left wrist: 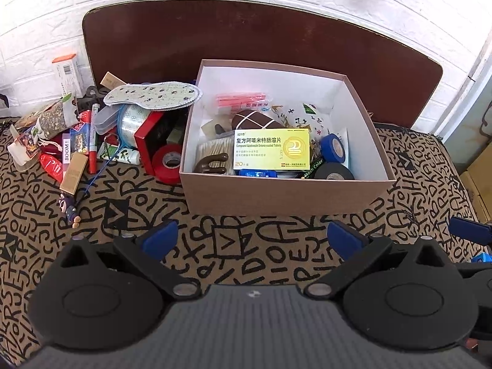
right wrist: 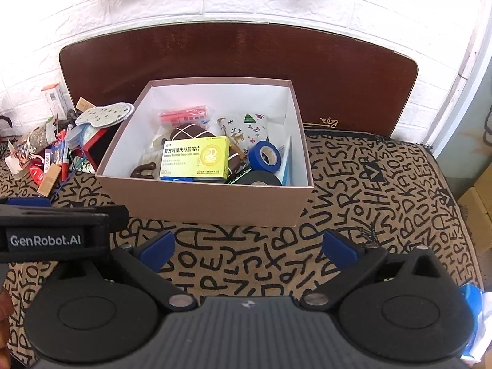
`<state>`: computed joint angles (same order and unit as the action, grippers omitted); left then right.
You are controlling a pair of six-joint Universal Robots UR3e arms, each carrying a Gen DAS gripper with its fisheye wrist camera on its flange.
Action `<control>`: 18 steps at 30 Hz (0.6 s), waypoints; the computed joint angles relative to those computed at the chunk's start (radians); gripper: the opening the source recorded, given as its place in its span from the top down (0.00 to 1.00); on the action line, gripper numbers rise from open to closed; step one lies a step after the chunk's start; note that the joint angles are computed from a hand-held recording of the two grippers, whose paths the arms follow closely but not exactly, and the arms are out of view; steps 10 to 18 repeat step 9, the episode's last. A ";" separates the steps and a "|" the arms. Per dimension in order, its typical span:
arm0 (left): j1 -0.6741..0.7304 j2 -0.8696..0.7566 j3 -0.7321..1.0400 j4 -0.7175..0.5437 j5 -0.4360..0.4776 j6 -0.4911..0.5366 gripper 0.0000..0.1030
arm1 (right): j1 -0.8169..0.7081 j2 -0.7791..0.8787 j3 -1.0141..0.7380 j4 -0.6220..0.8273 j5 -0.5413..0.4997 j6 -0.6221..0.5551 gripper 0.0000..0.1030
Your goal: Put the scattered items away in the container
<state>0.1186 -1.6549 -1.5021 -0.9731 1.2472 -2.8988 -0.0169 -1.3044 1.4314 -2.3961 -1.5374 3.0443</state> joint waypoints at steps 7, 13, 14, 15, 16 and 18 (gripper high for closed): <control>0.007 0.009 -0.004 0.004 -0.019 0.010 0.00 | 0.014 0.005 -0.015 0.011 -0.022 -0.007 0.00; 0.007 0.007 0.000 -0.001 -0.021 0.008 0.00 | 0.014 0.005 -0.016 0.013 -0.020 -0.005 0.00; 0.007 0.007 0.000 -0.001 -0.021 0.008 0.00 | 0.014 0.005 -0.016 0.013 -0.020 -0.005 0.00; 0.007 0.007 0.000 -0.001 -0.021 0.008 0.00 | 0.014 0.005 -0.016 0.013 -0.020 -0.005 0.00; 0.007 0.007 0.000 -0.001 -0.021 0.008 0.00 | 0.014 0.005 -0.016 0.013 -0.020 -0.005 0.00; 0.007 0.007 0.000 -0.001 -0.021 0.008 0.00 | 0.014 0.005 -0.016 0.013 -0.020 -0.005 0.00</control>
